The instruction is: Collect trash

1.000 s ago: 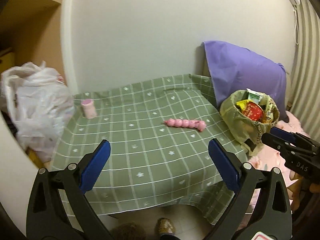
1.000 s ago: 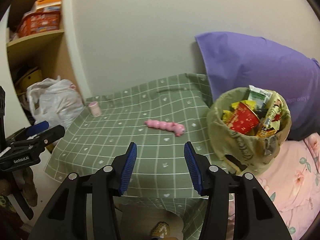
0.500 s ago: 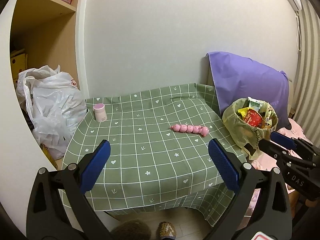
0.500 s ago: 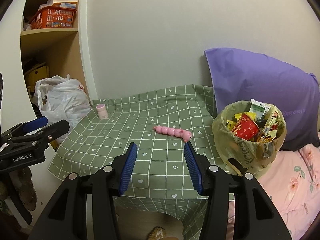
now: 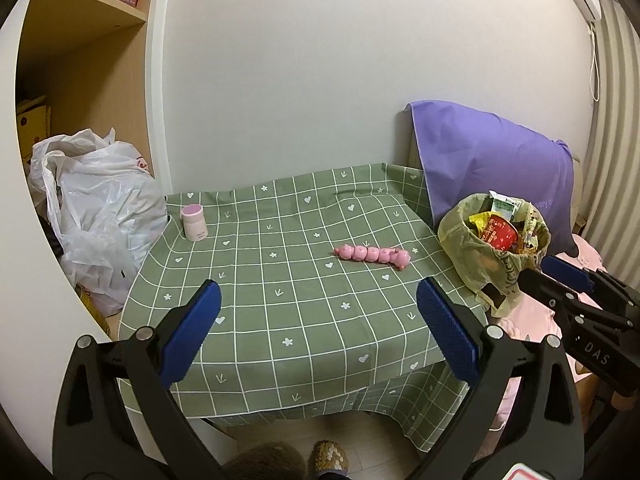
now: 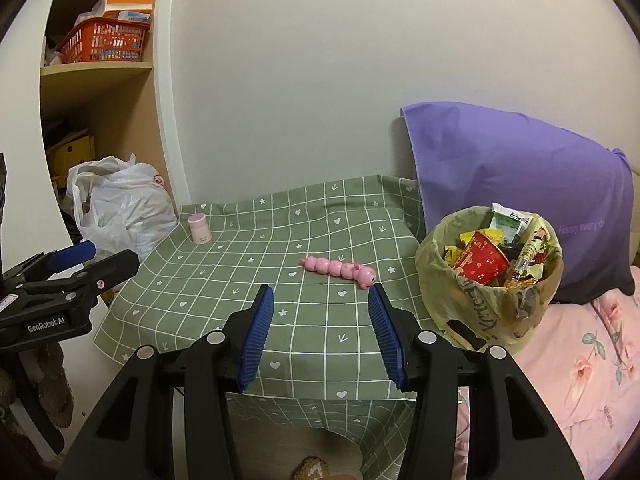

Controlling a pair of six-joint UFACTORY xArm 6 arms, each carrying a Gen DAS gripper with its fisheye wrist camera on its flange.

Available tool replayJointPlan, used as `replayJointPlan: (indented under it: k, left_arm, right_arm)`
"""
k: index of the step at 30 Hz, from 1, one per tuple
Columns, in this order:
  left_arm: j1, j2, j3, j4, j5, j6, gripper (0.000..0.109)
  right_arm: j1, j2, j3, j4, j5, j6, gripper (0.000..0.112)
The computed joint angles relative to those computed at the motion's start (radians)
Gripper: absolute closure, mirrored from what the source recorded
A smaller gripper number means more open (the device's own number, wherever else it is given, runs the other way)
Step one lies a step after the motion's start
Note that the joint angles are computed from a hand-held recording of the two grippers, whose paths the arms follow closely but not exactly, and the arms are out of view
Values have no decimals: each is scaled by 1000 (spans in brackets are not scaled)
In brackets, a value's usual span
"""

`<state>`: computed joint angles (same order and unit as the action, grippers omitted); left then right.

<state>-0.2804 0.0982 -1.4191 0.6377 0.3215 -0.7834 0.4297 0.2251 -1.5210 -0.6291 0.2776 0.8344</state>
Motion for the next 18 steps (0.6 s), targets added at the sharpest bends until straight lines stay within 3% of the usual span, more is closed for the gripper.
replayJointPlan:
  k: [18]
  left_arm:
    - [-4,-29,29,4,12,-17,15]
  right_arm:
    - [-1,-7,13,7,-6,-4,66]
